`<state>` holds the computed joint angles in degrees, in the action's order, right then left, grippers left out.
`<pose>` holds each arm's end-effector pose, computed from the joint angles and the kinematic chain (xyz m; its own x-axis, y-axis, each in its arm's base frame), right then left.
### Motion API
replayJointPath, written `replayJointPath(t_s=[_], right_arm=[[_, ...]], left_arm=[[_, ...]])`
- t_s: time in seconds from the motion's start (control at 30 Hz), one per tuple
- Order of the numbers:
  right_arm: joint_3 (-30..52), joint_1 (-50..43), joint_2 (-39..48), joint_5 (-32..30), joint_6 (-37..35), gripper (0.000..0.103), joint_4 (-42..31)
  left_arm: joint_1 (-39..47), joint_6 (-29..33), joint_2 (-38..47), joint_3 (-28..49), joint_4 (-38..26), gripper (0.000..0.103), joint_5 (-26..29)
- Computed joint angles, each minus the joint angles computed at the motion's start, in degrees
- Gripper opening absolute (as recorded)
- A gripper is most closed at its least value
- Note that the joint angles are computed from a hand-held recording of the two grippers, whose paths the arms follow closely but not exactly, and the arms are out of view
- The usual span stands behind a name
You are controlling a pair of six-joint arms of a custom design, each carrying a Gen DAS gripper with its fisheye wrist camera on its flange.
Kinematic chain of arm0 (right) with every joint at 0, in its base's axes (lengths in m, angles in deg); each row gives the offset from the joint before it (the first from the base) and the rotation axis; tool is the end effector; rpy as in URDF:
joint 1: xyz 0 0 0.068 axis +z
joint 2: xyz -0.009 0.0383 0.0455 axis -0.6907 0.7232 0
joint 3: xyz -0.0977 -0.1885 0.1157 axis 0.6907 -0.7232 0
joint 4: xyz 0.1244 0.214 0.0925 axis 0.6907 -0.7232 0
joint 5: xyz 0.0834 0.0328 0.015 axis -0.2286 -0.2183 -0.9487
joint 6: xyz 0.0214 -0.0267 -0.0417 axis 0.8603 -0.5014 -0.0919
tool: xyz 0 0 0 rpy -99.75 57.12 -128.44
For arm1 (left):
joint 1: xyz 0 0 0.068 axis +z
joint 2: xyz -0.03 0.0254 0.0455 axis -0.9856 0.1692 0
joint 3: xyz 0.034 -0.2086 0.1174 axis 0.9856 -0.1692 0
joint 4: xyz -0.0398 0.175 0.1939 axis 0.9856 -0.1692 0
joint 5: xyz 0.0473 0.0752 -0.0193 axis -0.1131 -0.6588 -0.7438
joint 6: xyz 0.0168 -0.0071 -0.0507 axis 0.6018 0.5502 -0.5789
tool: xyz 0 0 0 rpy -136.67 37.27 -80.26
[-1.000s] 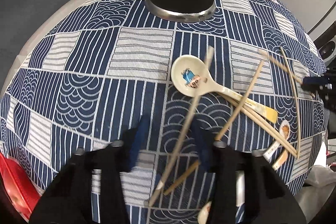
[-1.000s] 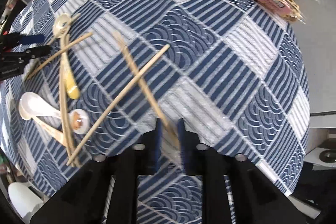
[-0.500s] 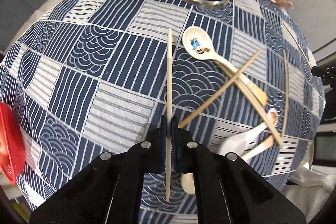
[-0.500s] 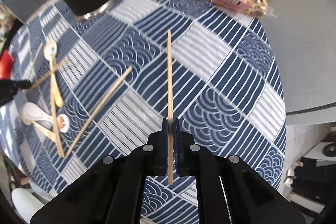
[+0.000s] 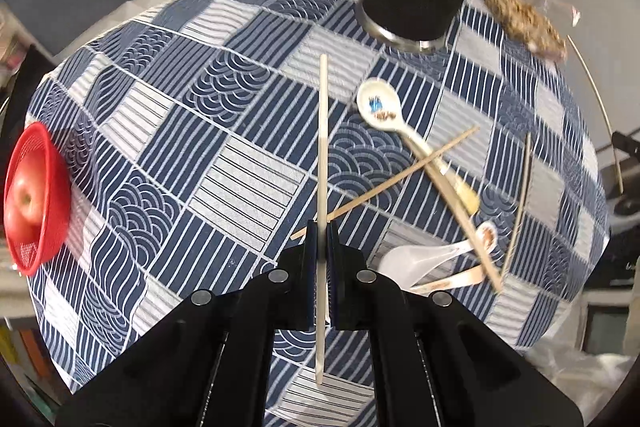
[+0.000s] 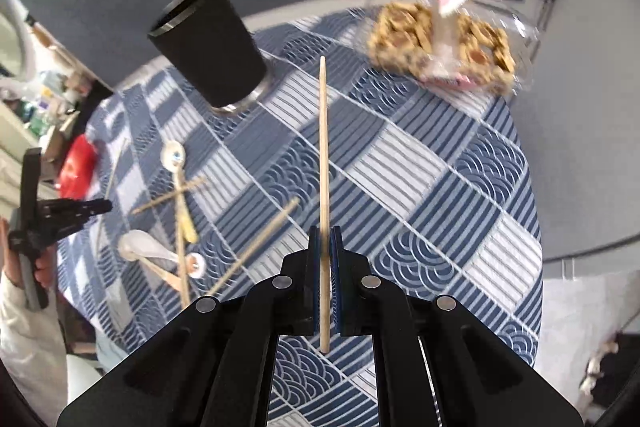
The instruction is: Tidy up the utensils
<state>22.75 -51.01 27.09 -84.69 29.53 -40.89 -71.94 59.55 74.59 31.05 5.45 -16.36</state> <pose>0.1856 -0.0166 0.2846 -0.8504 0.3602 -0.3835 0.2609 0.9217 0.2870 0.3501 0.0427 0.2568 -0.7943 0.5373 -0.2837 0.5735 0.8171 -0.0583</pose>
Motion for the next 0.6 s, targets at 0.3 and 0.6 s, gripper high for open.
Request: replayJointPath(t_s=[0.3, 0.6], right_arm=[[9.3, -1.2, 4.4, -6.1, -4.7, 0.005, 3.5], [18.0, -3.1, 12.0, -11.1, -6.5, 0.005, 11.0]], left_arm=[[-0.7, -7.0, -5.2, 3.3, -2.0, 0.005, 8.0], [-4.2, -12.9, 0.8, 15.5, -5.9, 0.005, 16.4]])
